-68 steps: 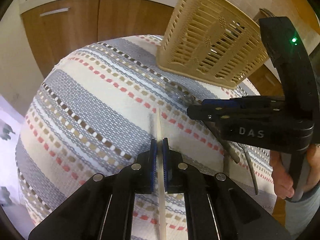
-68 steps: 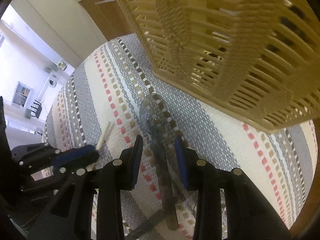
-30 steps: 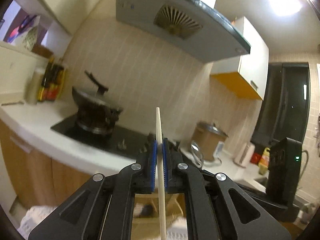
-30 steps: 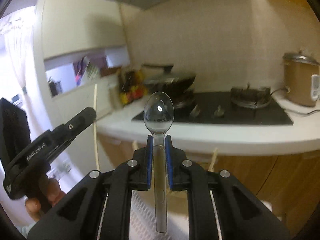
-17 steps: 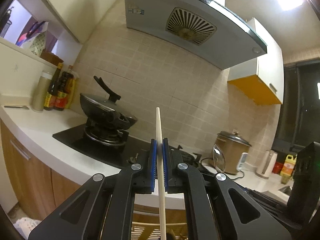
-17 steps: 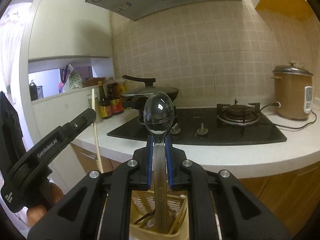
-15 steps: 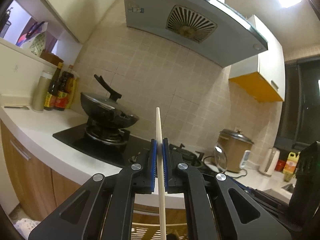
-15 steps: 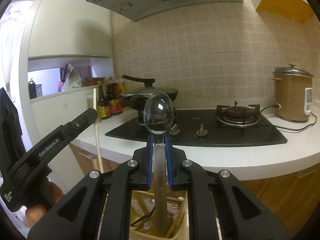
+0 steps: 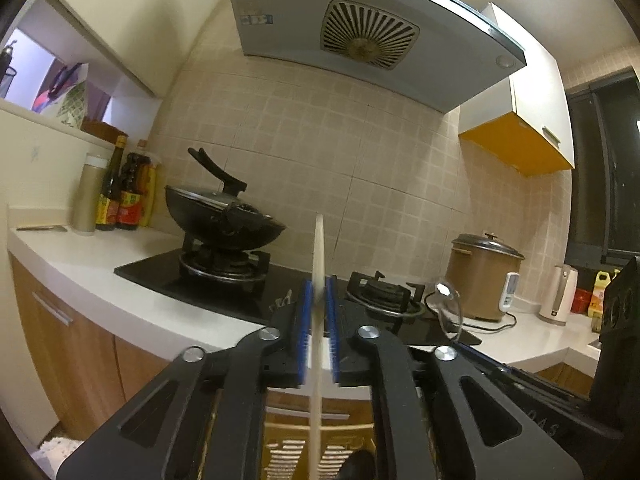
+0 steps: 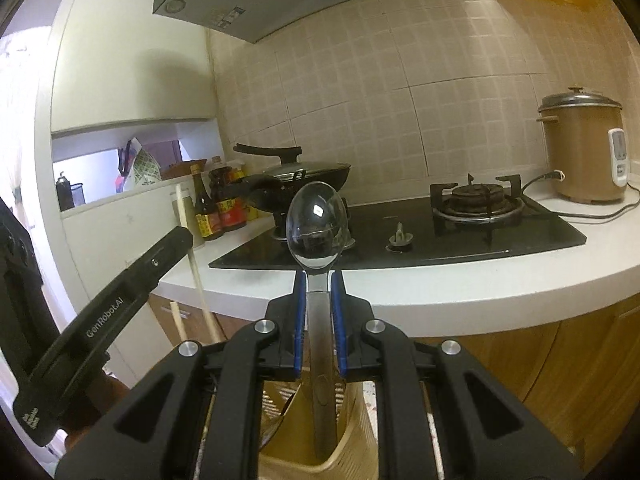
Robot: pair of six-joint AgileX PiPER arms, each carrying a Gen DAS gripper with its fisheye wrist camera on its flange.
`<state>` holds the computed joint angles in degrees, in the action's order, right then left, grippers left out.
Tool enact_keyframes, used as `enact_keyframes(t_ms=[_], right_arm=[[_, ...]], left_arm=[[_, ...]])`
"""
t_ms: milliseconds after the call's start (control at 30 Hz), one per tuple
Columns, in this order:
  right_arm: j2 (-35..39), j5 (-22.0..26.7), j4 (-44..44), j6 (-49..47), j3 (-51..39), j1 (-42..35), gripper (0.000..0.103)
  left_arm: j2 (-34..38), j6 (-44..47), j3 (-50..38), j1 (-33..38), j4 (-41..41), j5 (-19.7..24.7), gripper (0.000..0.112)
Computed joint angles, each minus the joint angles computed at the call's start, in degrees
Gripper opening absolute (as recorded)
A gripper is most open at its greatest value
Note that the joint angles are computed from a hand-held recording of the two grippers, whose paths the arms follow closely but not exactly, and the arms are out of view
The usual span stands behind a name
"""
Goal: Organize utensils
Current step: 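Lift the chopstick and clear spoon over the beige basket and open both tools, then lower both open tools toward the last clear spoons on the cloth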
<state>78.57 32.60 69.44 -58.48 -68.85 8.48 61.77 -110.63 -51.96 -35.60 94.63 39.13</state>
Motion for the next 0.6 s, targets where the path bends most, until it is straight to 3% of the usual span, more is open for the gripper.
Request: enact_keyframes(t_ms=[33, 133, 267, 367, 500, 600], right_arm=[[-0.79, 0.28, -0.41, 0.51, 0.45, -0.38, 0.012], [-3.16, 1.56, -1.55, 2.2, 1.46, -1.85, 0.025], [-5.91, 4.82, -3.75, 4.62, 1.92, -4.13, 0.025], [-8.79, 7.5, -7.0, 7.55, 2.31, -5.75, 0.025], [-12.17, 12.72, -10.78, 11.48, 1.69, -8.75, 0.025], [-13.67, 19.43, -14.56, 15.97, -1.09, -11.63, 0.025]], left_arm=[[-0.76, 0.93, 0.15, 0.04, -1.15, -0.37, 0.024], [-3.14, 4.59, 0.2, -0.47, -4.84, -0.96, 0.025], [-6.61, 10.69, 0.08, -4.09, -10.0, 1.87, 0.025], [-9.97, 15.78, -0.42, -9.0, -14.76, 6.1, 0.025], [-14.14, 22.34, -2.63, -18.93, -21.44, 15.56, 0.025], [-15.28, 30.17, -6.81, -22.38, -30.88, 20.08, 0.025]])
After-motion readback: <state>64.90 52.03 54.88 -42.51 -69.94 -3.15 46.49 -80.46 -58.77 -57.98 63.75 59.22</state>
